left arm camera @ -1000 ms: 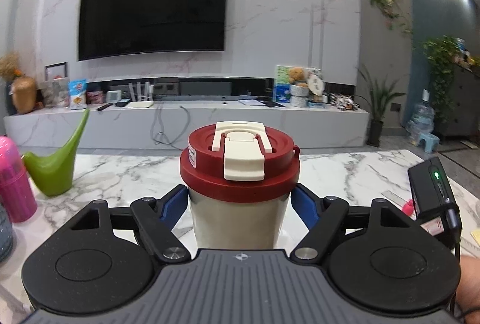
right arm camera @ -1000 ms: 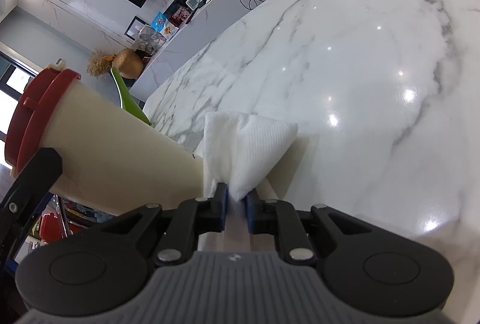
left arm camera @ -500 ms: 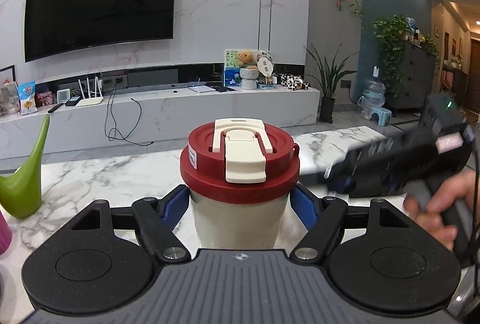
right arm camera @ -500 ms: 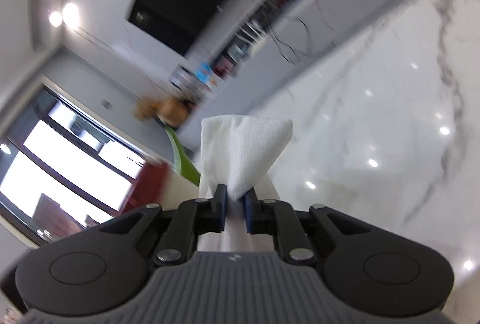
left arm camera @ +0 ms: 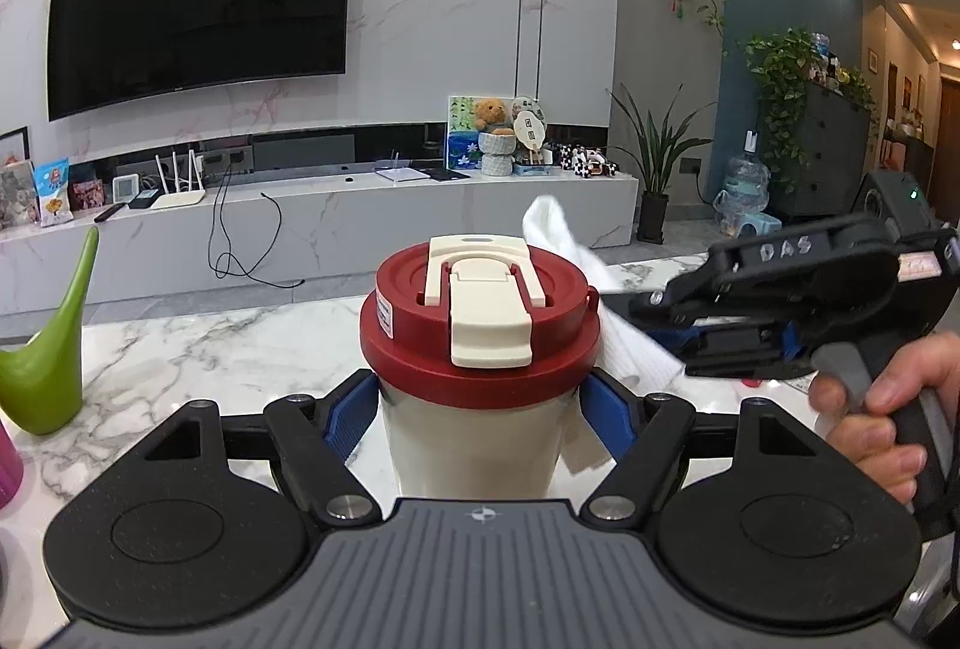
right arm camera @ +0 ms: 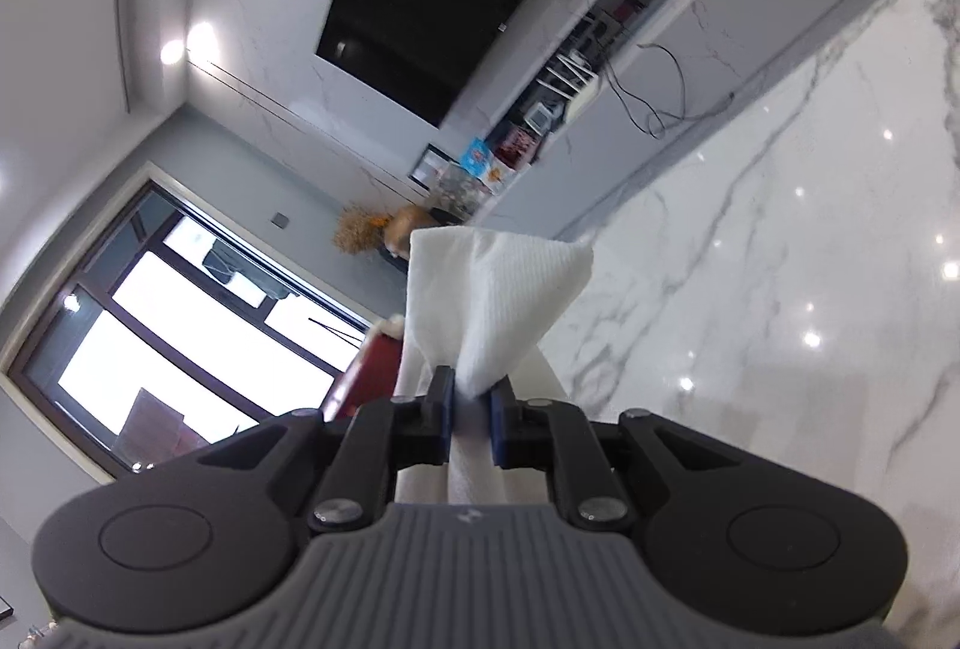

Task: Clean container
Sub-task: 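Sweep the cloth in the right tool over the tumbler body while the left tool holds it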

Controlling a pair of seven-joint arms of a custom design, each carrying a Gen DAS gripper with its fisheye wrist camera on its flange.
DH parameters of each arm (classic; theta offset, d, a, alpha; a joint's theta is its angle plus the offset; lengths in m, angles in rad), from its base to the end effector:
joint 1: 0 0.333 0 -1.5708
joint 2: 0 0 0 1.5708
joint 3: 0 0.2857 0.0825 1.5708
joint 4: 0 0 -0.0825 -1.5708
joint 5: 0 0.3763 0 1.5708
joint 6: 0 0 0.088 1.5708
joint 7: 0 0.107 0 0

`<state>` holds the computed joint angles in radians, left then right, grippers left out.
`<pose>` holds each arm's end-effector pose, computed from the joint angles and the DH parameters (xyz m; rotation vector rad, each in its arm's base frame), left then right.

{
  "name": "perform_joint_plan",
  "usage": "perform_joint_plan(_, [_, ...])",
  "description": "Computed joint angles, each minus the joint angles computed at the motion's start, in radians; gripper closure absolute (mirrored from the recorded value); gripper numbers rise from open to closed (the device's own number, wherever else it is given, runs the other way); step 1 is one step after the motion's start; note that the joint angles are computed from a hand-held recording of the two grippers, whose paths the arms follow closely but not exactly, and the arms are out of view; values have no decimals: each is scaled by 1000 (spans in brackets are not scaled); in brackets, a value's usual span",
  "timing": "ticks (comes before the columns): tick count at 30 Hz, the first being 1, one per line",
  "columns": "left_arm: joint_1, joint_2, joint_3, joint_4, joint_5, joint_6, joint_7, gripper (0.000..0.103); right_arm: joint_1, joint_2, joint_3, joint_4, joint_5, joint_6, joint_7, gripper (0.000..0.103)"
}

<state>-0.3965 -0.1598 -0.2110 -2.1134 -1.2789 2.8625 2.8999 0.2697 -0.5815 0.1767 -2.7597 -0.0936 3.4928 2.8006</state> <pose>0.4708 -0.2693 0.5312 -0.8515 2.2623 -1.4216 0.3490 0.1874 0.5228 -0.8366 1.6365 -0.0670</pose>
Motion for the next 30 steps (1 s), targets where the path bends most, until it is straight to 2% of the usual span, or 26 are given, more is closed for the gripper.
perform_joint_plan(8, [-3, -1, -1, -1, -2, 7, -4, 30, 71, 11, -56, 8, -21, -151, 22, 89])
perform_joint_plan(13, [-5, 0, 0, -1, -15, 10, 7, 30, 125, 22, -92, 25, -26, -275, 21, 89])
perform_joint_plan(20, [-10, 0, -11, -7, -13, 48, -11, 28, 144, 59, -96, 57, -7, -370, 19, 89])
perform_joint_plan(23, [-19, 3, -21, -13, -7, 91, -62, 27, 158, 64, -110, 60, 6, -383, 9, 88])
perform_joint_plan(27, [-55, 19, -42, -17, -61, 225, -96, 23, 160, 64, -109, 57, 16, -383, 3, 88])
perform_joint_plan(30, [-104, 58, -59, 27, -250, 371, 60, 22, 157, 64, -105, 58, 19, -384, 1, 88])
